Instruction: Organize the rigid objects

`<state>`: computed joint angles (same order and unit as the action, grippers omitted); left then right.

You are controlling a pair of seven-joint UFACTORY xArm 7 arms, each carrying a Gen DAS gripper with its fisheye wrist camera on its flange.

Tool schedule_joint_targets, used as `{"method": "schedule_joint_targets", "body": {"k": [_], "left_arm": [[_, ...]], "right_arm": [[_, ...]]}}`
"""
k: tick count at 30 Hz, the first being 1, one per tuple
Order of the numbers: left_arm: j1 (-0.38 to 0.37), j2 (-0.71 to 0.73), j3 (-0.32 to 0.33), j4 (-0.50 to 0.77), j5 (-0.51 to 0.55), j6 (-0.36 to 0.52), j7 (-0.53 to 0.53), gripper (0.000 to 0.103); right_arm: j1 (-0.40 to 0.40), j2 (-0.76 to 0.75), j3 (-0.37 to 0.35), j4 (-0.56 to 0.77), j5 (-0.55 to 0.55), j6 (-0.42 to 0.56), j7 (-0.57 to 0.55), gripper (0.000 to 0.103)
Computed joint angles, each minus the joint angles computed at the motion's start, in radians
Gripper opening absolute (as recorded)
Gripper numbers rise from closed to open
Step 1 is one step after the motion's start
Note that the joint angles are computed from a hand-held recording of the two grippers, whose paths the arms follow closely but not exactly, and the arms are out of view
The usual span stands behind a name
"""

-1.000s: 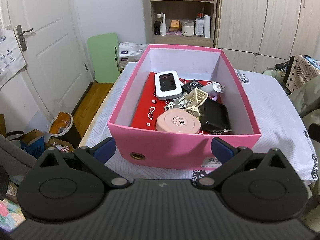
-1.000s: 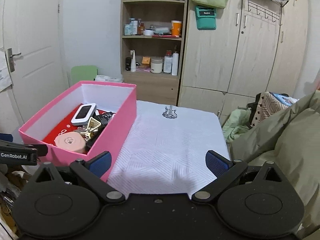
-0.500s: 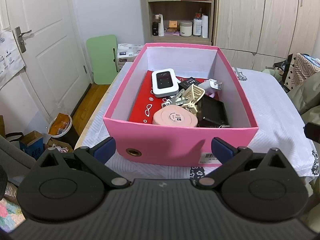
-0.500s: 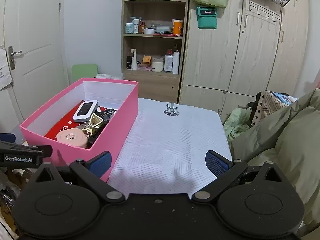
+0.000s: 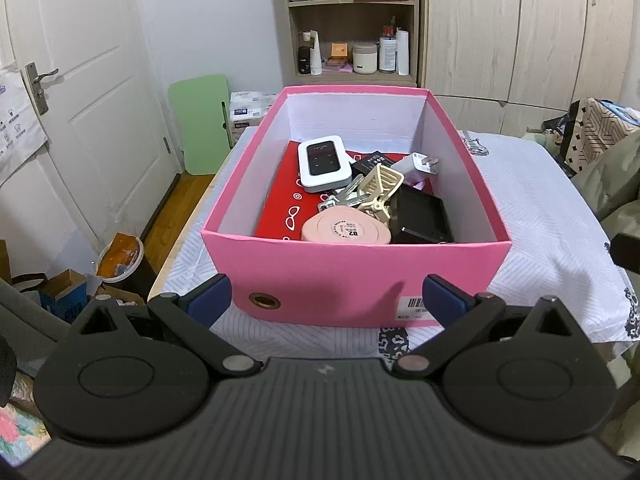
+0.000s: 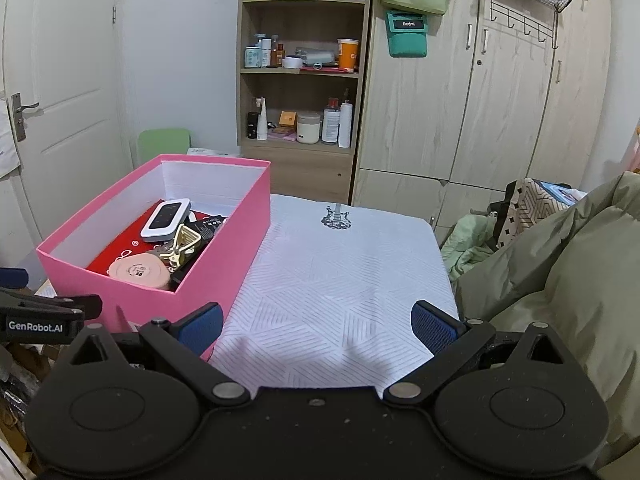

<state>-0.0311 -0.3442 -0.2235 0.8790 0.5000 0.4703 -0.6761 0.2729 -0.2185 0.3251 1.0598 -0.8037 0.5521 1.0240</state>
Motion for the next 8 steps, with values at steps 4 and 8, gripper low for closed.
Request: {"method": "schedule_joint_targets", "body": {"k": [4,8], "left_arm": [[0.002,-0.005,0.001,-0.006,0.002,-0.006,-0.005,0.103],[0.017,-0.01,-0.012,-0.013,0.03,-0.018,-0.022,0.103]], "right_arm": [[0.0,0.002,-0.002,-0.001,0.004,-0.001,-0.004,0.102],[0.002,0.004,-0.003,-0.003,0.007,-0.002,-0.005,0.102]]}}
